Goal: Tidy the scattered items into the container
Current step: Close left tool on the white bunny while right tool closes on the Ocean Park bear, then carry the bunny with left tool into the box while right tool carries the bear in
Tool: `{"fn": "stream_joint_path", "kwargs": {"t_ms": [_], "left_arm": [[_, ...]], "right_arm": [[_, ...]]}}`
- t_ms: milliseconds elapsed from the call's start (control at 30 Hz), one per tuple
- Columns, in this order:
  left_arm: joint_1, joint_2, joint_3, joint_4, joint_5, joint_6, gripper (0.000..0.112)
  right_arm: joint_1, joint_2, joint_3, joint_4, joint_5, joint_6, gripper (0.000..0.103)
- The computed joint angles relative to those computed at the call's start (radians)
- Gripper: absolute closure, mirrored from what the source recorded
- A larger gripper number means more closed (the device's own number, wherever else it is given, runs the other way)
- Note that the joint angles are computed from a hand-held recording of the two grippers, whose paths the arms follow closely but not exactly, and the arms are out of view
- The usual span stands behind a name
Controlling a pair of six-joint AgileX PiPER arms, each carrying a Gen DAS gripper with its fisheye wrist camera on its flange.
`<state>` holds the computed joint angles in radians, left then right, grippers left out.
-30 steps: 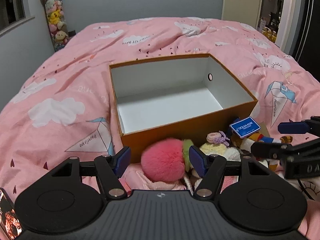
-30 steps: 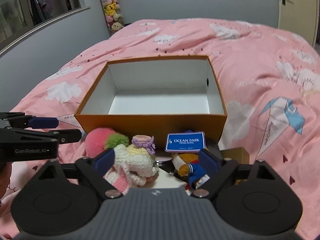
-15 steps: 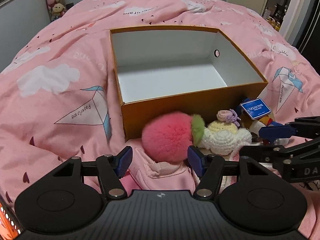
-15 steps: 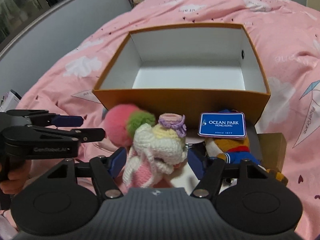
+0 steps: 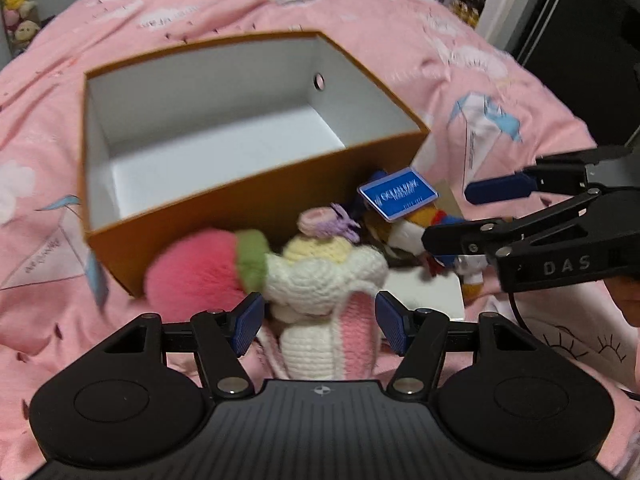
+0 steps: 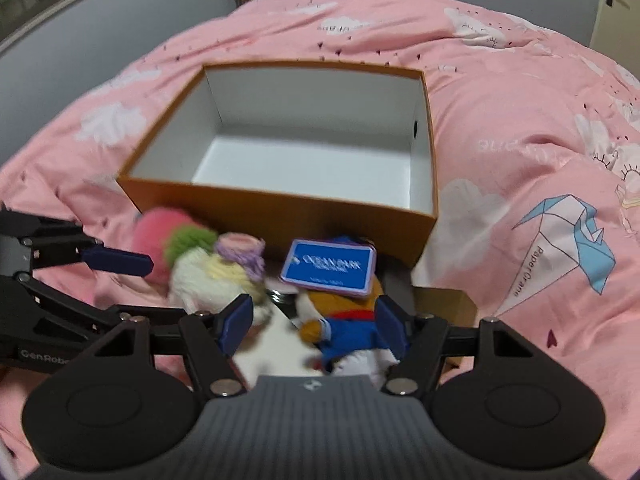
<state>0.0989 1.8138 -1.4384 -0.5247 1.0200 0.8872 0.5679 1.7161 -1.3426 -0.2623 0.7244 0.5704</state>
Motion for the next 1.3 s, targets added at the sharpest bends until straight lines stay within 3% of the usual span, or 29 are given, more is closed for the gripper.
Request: {"fn": "stream_joint_path", "kwargs": {"t_ms": [200, 467, 600, 900, 1033, 1300], "left_arm": [[-0.070, 0.038, -0.014, 0.112, -0.017, -0.094, 0.039], [-0.093, 0.087, -0.033, 0.141, -0.038, -0.157, 0.039], [-0.087, 0.103, -0.029, 0.122, -0.052, -0.160, 0.038], [-0.068, 0.088, 0.012, 0.074, -0.081, -0.120, 0.053], [-0.052, 0.058, 0.036, 0.021, -0.083, -0.066, 0.054], [0.035, 0.007, 0.035, -0.154, 0.015, 0.091, 0.055]], "right_arm": [[-0.005, 0.058, -0.016, -0.014, 0.026, -0.091, 0.033], [-0.009, 0.148, -0.059, -0.056, 0.036, -0.128, 0.033], [-0.013, 0.173, -0.079, -0.048, 0.044, -0.134, 0.044], [-0.003, 0.116, -0.035, -0.050, 0.027, -0.097, 0.049], [0.007, 0.062, -0.006, -0.050, 0.011, -0.081, 0.049], [-0.005, -0.027, 0.010, 0.012, -0.035, -0.079, 0.049]]}}
